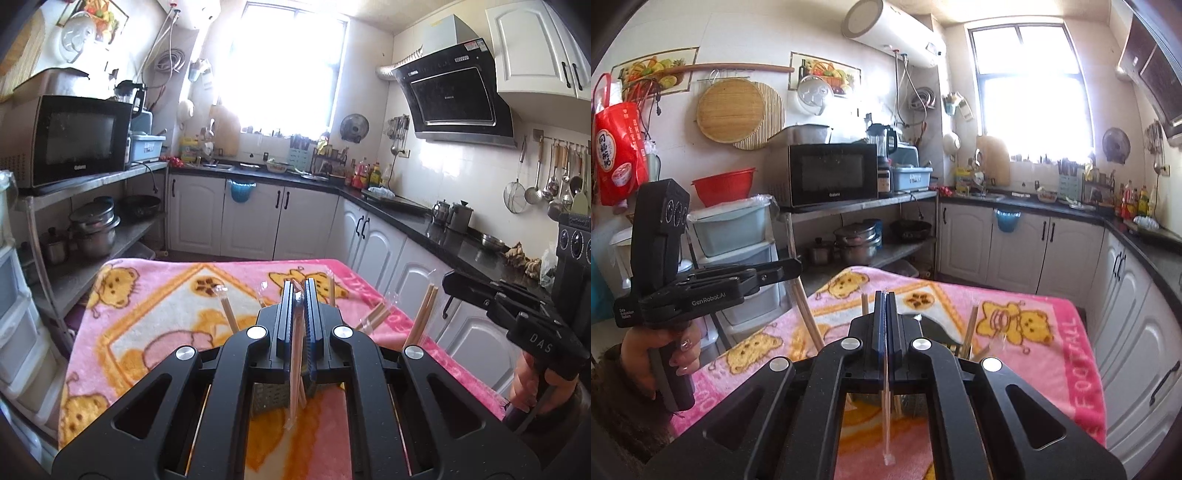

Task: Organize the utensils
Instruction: 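Lift both held chopsticks and lower them upright into the green caddy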

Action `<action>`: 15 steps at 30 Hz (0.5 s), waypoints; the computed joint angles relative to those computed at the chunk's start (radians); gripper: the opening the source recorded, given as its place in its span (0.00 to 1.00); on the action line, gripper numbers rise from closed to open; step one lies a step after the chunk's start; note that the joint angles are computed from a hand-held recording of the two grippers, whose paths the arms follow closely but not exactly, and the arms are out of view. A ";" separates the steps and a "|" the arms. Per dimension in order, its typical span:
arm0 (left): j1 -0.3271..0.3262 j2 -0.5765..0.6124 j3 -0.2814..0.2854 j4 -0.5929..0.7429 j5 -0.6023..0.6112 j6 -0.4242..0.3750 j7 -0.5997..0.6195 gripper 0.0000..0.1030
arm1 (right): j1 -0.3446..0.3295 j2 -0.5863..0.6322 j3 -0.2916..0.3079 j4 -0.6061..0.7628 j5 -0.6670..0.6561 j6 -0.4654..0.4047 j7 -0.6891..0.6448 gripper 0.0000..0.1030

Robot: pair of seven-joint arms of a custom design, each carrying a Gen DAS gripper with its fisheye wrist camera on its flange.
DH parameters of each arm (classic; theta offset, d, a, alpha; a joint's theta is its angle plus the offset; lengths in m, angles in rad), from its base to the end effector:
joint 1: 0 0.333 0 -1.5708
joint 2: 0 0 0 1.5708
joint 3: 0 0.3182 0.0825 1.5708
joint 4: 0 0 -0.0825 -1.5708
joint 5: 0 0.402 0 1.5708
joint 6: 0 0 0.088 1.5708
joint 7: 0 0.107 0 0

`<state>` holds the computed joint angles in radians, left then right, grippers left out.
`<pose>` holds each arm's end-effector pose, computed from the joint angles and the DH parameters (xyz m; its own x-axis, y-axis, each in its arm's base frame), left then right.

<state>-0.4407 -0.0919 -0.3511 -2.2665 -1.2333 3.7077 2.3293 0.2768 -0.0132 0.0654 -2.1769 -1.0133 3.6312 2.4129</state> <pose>0.4305 -0.2661 0.5096 -0.1529 -0.9739 0.1679 -0.3466 -0.1062 -0.9320 0.4718 0.2835 0.5225 0.6939 -0.7199 -0.0155 -0.2171 -0.1886 -0.9578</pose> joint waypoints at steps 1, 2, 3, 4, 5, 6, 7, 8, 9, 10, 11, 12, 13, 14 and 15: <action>0.000 -0.004 0.001 0.000 0.002 0.001 -0.001 0.03 | 0.000 -0.001 0.000 0.006 0.007 0.002 -0.002 0.01; 0.001 -0.009 0.002 0.000 0.009 0.003 -0.006 0.03 | -0.001 -0.002 -0.001 0.004 0.021 0.005 -0.014 0.01; 0.002 -0.012 0.002 0.000 0.011 0.007 -0.006 0.03 | -0.001 -0.005 -0.001 0.007 0.032 0.004 -0.020 0.01; 0.003 -0.015 0.002 0.001 0.014 0.010 -0.007 0.03 | -0.001 -0.006 -0.002 0.012 0.044 0.005 -0.025 0.01; 0.005 -0.018 0.003 0.003 0.022 0.012 -0.011 0.03 | -0.001 -0.008 -0.002 0.015 0.055 0.005 -0.031 0.01; 0.007 -0.020 0.004 0.006 0.025 0.012 -0.010 0.03 | -0.002 -0.008 -0.003 0.020 0.064 0.005 -0.038 0.01; 0.010 -0.019 0.006 0.006 0.041 0.014 -0.021 0.03 | -0.002 -0.008 -0.003 0.029 0.071 0.001 -0.044 0.01; 0.012 -0.020 0.007 0.009 0.051 0.018 -0.027 0.03 | -0.001 -0.008 -0.003 0.035 0.077 -0.001 -0.047 0.01; 0.015 -0.021 0.009 0.010 0.062 0.017 -0.033 0.03 | -0.001 -0.007 -0.003 0.043 0.080 -0.002 -0.048 0.01; 0.018 -0.021 0.010 0.015 0.071 0.021 -0.036 0.03 | -0.001 -0.006 -0.002 0.052 0.095 -0.006 -0.064 0.01; 0.021 -0.020 0.010 0.021 0.079 0.022 -0.039 0.03 | 0.000 -0.007 0.000 0.053 0.120 -0.010 -0.089 0.01; 0.023 -0.021 0.010 0.024 0.084 0.020 -0.040 0.03 | 0.002 -0.007 0.003 0.055 0.155 -0.016 -0.124 0.01; 0.026 -0.018 0.010 0.033 0.087 0.022 -0.038 0.03 | 0.003 -0.004 0.003 0.063 0.172 -0.020 -0.140 0.01; 0.028 -0.015 0.011 0.041 0.094 0.023 -0.039 0.03 | 0.004 -0.002 0.003 0.071 0.181 -0.023 -0.146 0.01; 0.030 -0.014 0.011 0.044 0.099 0.023 -0.041 0.03 | 0.005 0.002 0.004 0.078 0.196 -0.026 -0.156 0.01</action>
